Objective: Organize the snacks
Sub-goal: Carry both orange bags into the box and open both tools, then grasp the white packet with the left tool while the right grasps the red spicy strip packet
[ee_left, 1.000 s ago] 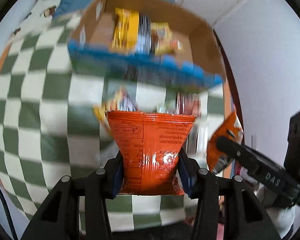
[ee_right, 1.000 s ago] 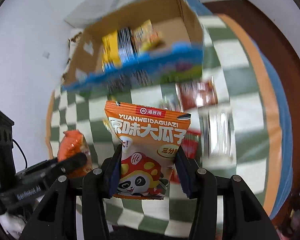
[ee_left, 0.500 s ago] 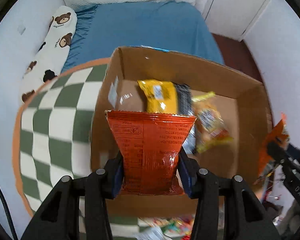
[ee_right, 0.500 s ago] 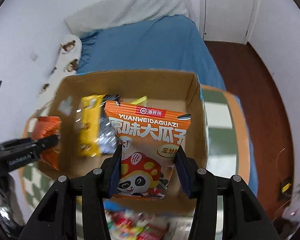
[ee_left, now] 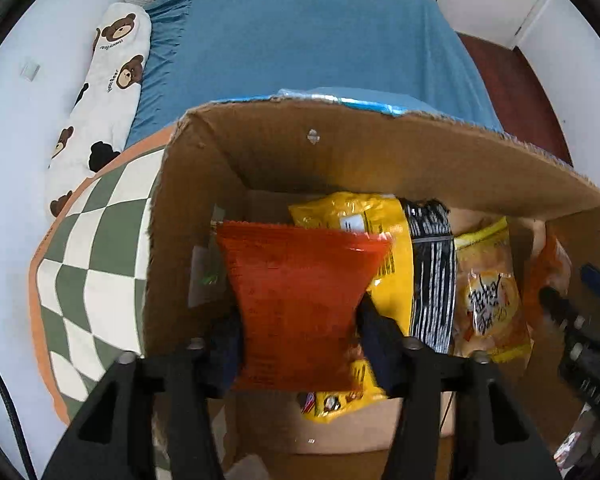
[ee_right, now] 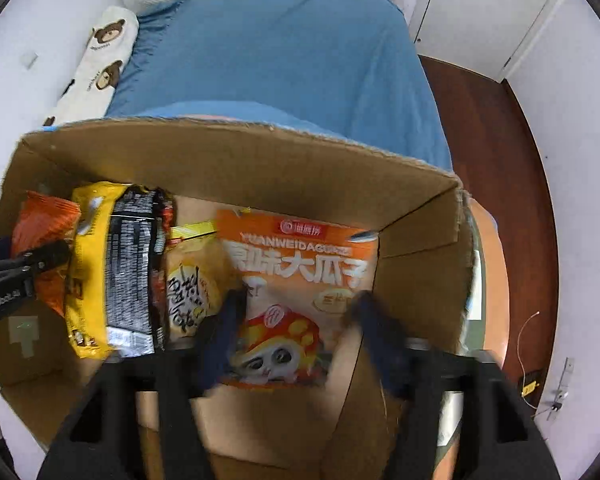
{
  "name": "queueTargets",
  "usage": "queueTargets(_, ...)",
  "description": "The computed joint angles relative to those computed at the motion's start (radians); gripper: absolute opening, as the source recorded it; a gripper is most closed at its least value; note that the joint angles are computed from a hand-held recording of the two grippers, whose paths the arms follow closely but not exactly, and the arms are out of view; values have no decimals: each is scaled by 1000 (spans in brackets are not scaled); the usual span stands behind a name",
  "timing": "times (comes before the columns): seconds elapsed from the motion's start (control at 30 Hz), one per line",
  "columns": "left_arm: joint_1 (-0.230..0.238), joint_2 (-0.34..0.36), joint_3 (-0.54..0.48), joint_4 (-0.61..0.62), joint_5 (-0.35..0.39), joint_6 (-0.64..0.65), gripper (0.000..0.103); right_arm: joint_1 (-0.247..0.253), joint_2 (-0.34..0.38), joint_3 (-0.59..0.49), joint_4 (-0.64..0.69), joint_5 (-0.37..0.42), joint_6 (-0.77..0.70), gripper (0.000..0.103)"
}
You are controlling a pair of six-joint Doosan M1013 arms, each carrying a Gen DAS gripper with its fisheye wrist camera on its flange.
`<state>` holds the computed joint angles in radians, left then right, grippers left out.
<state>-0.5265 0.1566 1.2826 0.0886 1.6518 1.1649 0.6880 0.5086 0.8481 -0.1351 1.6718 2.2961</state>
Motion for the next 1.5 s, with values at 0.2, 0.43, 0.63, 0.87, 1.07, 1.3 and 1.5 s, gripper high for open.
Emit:
queueTargets(0.2,9,-5,-4,-33,-30,-3,88,-13,-8,42,43,-43,30,94)
queueTargets(0.43,2,-38,16,-39,-76,-20,88,-13,-58,113,60,-127,100,94)
queueTargets(0.63,-22,-88,47,-31,-121,-49,88,24,-91,138,19,-148,161,94)
queueTargets(0.87,-80,-147,75,28,-163,-84,88,84,-130,154,-90,-146,212,94)
queueTargets(1.07,-134,-196,94,74,-183,-107,88,133,-152,140,-169,-139,263,94)
queueTargets(1.3,-191,-255,108,133,-197,-141,88,180,-182,137,-221,-129,300,94)
queueTargets(1.5,-244,-302,110,187,-206,-168,88,233,-215,140,-283,-132,358,94)
